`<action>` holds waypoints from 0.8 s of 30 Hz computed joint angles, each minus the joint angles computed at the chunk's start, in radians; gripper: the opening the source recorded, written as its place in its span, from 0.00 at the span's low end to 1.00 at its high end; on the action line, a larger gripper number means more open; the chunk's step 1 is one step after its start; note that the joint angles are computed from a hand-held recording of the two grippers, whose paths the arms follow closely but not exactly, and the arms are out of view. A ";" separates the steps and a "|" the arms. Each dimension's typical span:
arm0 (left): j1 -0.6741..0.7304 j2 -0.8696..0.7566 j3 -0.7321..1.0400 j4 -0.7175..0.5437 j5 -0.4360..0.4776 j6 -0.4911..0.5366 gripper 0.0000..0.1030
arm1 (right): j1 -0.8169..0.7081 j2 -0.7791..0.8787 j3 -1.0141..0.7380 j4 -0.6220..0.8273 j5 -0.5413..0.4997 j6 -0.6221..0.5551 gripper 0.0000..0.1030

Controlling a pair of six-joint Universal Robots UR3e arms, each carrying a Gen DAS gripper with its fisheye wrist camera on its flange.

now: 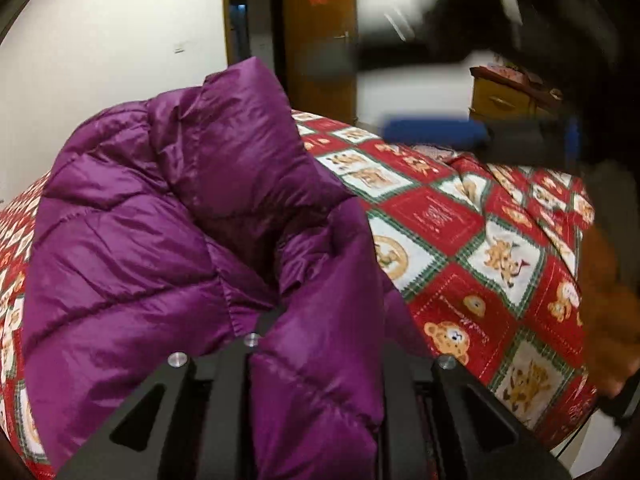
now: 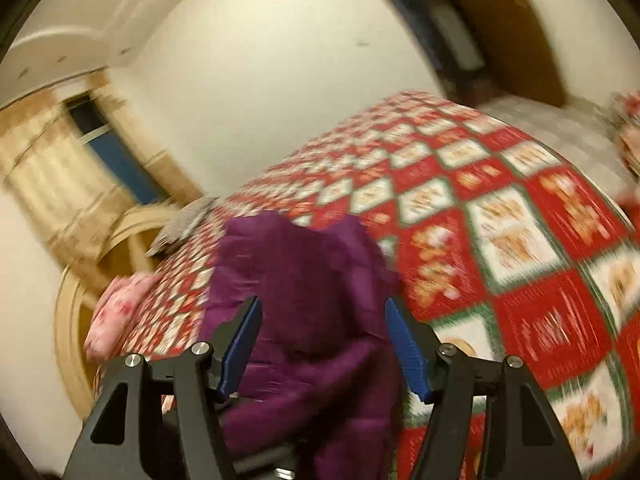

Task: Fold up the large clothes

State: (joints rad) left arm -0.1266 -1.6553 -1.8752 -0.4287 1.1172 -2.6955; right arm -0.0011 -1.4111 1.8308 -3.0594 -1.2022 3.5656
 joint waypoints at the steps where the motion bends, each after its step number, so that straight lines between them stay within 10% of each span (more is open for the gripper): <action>1: -0.001 -0.007 0.007 -0.003 -0.004 0.001 0.16 | -0.004 0.022 -0.034 0.012 0.023 -0.031 0.62; 8: 0.041 0.014 0.014 -0.075 -0.069 0.045 0.27 | 0.048 0.240 -0.329 0.346 -0.022 -0.142 0.37; 13: 0.047 0.146 -0.080 -0.121 -0.094 0.146 0.72 | 0.033 0.293 -0.335 0.367 -0.021 -0.152 0.36; 17: 0.086 0.340 -0.220 -0.147 -0.123 0.274 0.86 | 0.013 0.315 -0.314 0.351 -0.010 -0.158 0.36; 24: 0.443 0.521 -0.101 -0.704 -0.414 0.510 0.90 | -0.014 0.282 -0.220 0.302 -0.003 -0.174 0.35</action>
